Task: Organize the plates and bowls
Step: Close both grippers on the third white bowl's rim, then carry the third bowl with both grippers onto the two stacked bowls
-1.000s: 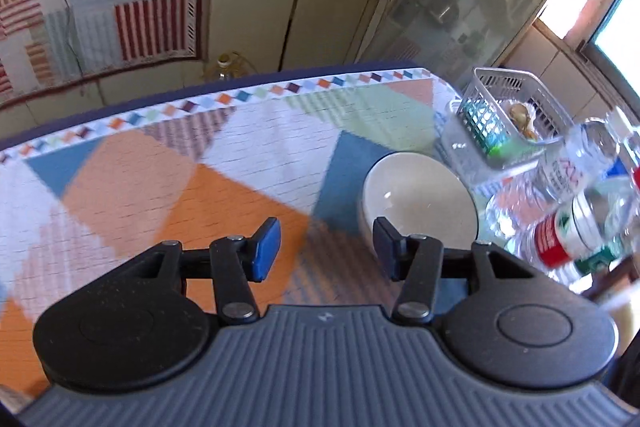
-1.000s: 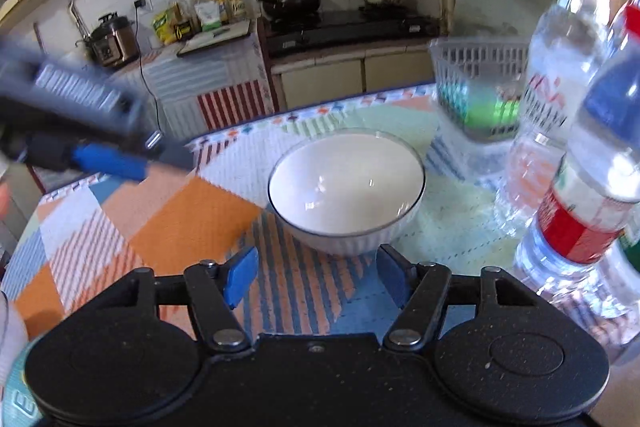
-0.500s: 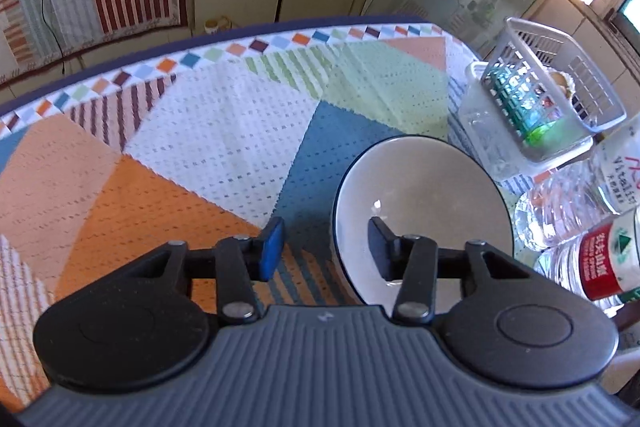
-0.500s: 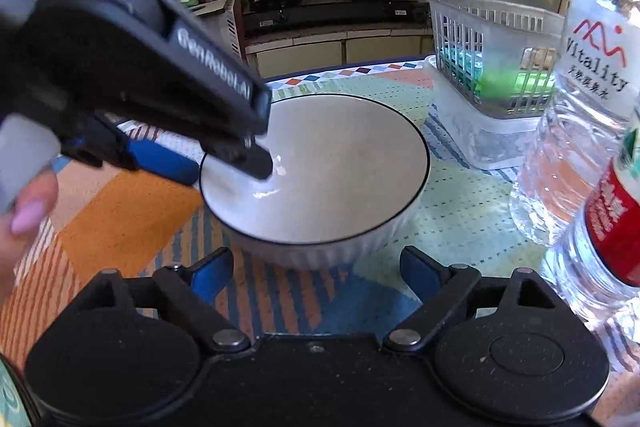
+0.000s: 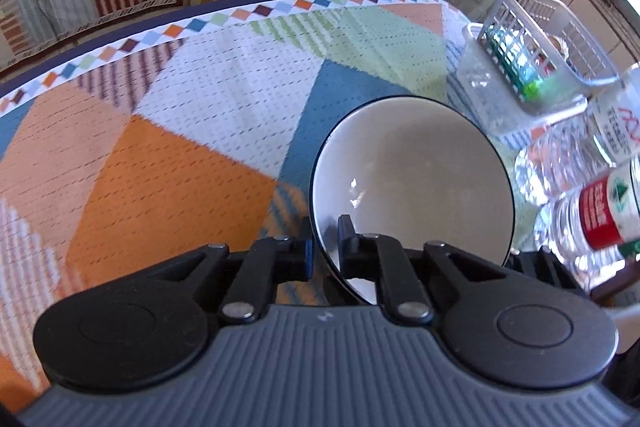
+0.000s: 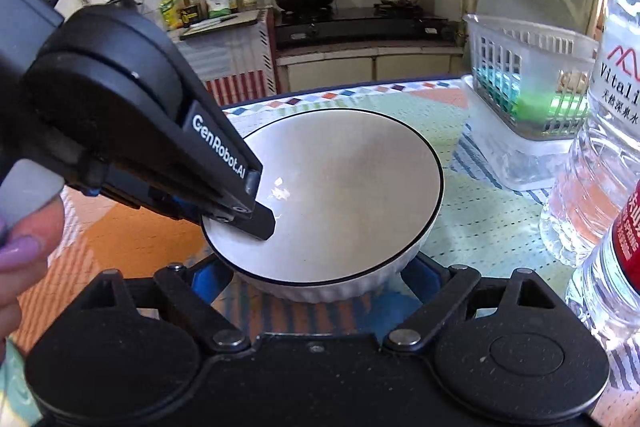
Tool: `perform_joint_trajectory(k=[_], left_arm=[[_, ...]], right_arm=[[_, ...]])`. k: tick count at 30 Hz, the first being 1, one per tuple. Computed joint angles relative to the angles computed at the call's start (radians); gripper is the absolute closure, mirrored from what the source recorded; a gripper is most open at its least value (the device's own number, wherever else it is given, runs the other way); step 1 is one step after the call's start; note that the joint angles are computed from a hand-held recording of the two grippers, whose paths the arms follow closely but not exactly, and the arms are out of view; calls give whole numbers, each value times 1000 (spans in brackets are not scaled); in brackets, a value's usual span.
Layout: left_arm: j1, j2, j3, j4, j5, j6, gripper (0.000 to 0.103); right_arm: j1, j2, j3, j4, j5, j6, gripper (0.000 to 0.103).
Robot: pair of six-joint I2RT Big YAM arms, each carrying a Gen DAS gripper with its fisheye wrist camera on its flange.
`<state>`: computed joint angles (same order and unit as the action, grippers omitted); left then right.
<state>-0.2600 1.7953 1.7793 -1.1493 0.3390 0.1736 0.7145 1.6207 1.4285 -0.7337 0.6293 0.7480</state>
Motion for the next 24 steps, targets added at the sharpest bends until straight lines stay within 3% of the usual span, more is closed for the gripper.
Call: perform_joint_trajectory(k=[11, 24], left_arm=[[110, -170, -65, -97, 6, 121, 92], [332, -332, -76, -245, 86, 326, 92]], right_arm=[[130, 9, 112, -77, 50, 21, 11], [304, 135, 438, -294, 145, 83, 11]])
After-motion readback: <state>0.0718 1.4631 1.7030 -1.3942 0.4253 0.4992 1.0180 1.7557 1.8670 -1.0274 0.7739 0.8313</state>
